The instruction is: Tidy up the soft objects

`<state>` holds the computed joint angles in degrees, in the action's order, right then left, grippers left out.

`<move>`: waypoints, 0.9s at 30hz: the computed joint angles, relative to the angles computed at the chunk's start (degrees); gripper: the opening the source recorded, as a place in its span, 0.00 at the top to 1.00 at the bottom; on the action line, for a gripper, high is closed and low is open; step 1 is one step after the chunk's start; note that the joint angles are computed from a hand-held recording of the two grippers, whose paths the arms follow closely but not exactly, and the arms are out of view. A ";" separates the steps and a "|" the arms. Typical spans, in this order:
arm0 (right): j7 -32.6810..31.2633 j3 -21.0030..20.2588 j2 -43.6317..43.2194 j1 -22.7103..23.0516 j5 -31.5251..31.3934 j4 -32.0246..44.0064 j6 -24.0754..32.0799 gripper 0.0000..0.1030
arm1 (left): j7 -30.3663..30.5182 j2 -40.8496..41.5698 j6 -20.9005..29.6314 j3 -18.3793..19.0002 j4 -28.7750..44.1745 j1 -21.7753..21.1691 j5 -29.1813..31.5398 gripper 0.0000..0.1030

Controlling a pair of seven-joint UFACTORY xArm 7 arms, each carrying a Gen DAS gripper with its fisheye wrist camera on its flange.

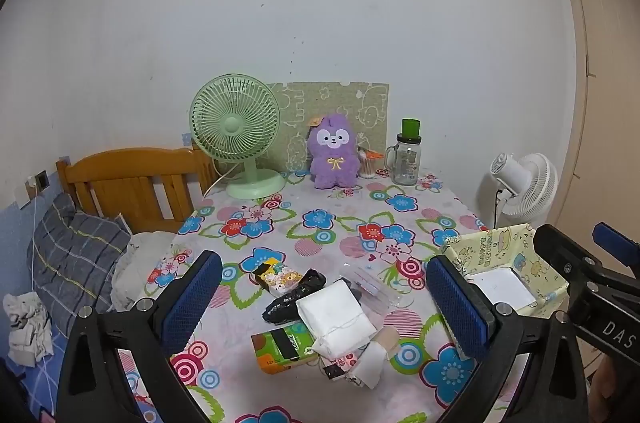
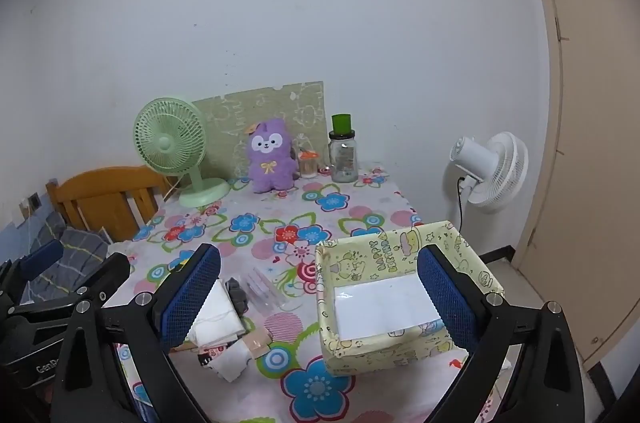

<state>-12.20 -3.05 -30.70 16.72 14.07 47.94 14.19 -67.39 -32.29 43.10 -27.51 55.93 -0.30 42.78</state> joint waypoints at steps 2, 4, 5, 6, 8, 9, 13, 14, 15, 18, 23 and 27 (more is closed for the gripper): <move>0.01 -0.05 -0.09 0.02 -0.01 0.01 0.12 0.03 | 0.06 0.05 0.03 0.12 0.09 -0.05 -0.05 0.00; 0.30 0.14 0.02 -0.21 -0.10 0.09 0.15 0.03 | 0.19 0.21 -0.24 0.32 0.11 -0.09 0.00 0.00; 0.41 0.25 -0.03 -0.29 -0.16 -0.02 0.07 0.03 | 0.29 0.26 -0.47 0.51 0.05 -0.15 -0.06 0.00; 0.44 0.25 -0.04 -0.30 -0.20 -0.06 -0.06 0.03 | 0.30 0.43 -0.64 0.55 0.06 -0.13 -0.04 0.00; 0.54 0.26 0.03 -0.36 -0.29 -0.06 -0.27 0.03 | 0.33 0.55 -0.95 0.66 0.03 -0.11 0.06 0.00; 0.58 0.27 0.07 -0.35 -0.34 -0.08 -0.36 0.03 | 0.28 0.57 -1.02 0.64 0.03 -0.08 0.13 0.00; 0.62 0.19 0.00 -0.28 -0.47 -0.07 -0.23 0.03 | 0.17 0.66 -1.35 0.66 -0.06 -0.07 0.27 0.00; 0.60 0.15 0.01 -0.27 -0.49 -0.06 -0.24 0.03 | 0.03 0.62 -1.28 0.54 -0.08 -0.04 0.32 0.00; 0.63 0.18 0.07 -0.33 -0.55 -0.02 -0.26 0.03 | 0.05 0.70 -1.19 0.48 0.02 -0.03 0.35 0.00; 0.78 0.33 -0.07 -0.59 -0.76 -0.07 -0.17 0.03 | -0.08 0.67 -1.16 0.45 -0.06 -0.08 0.39 0.00; 0.74 0.15 -0.21 -0.56 -0.76 -0.09 0.01 0.03 | -0.52 0.65 -1.23 0.13 -0.15 -0.07 0.64 0.00; 0.86 0.18 -0.34 -0.67 -0.82 -0.09 0.26 0.03 | -0.77 0.98 -1.28 0.05 -0.03 -0.22 0.71 0.00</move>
